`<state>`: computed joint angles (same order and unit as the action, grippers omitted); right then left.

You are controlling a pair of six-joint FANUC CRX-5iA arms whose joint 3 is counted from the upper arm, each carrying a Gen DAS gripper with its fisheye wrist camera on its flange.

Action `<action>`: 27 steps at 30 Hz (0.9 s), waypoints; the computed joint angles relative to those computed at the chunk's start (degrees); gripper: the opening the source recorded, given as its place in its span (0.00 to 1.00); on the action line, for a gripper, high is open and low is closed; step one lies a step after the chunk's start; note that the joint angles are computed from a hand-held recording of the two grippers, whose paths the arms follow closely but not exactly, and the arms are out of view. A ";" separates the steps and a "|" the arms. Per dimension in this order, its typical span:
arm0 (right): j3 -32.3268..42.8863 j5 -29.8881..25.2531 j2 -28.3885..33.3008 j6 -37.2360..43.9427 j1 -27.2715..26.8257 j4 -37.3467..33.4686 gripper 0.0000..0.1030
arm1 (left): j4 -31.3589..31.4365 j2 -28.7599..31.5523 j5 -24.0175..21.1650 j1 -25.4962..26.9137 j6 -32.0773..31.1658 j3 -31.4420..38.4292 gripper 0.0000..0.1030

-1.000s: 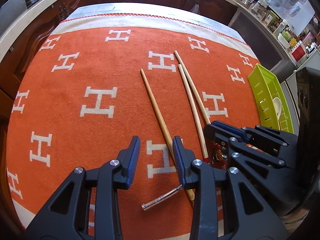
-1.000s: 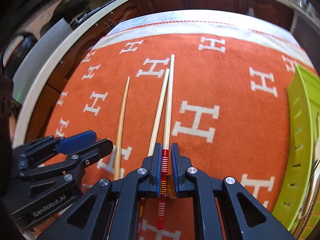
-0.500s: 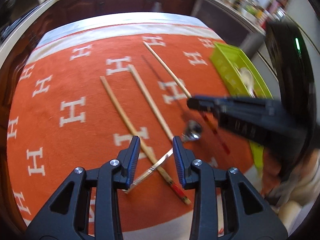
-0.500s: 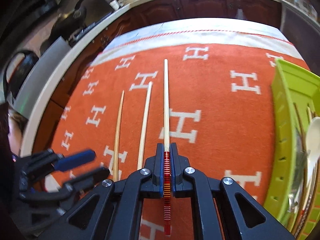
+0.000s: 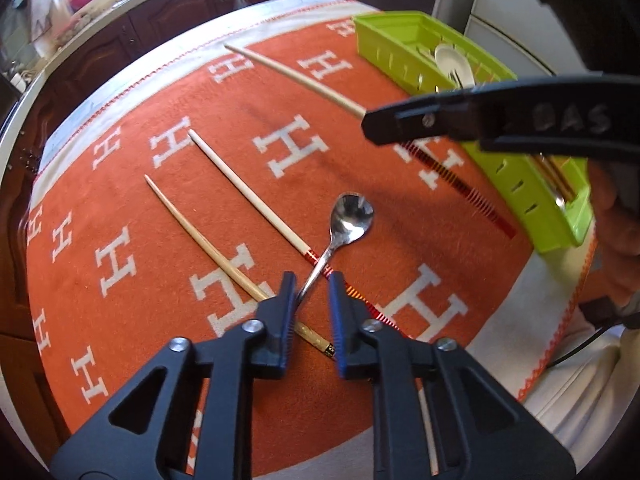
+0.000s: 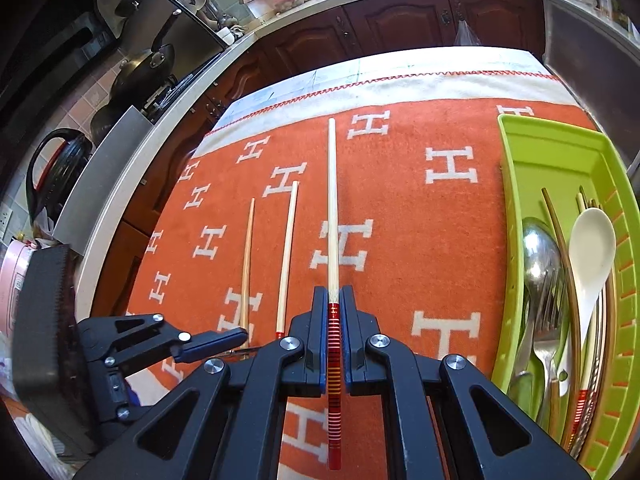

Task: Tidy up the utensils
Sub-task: 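Grasp a red-striped chopstick with the right tool while the left tool grasps a silver spoon, then carry the spoon and chopstick into the lime-green tray and open both tools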

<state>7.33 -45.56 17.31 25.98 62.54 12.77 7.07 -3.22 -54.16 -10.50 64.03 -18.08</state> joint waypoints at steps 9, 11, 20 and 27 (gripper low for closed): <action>-3.22 1.81 -2.29 -1.01 -0.14 0.41 0.05 | -3.09 3.31 -2.86 -1.91 -0.01 3.40 0.08; -3.69 2.26 -2.44 -1.14 -0.10 0.38 0.05 | -4.37 3.81 -3.56 -2.72 1.49 4.35 0.04; -6.88 4.75 -4.48 -2.59 0.03 0.46 0.05 | -3.30 2.86 -3.41 -2.22 11.19 3.72 0.02; -12.07 7.02 -8.69 -8.16 1.07 4.87 0.05 | 1.44 0.20 -3.51 -0.25 11.88 2.45 0.02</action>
<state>-4.74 -38.54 8.63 17.82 63.60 17.64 8.51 -3.03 -57.67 -10.75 75.91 -15.63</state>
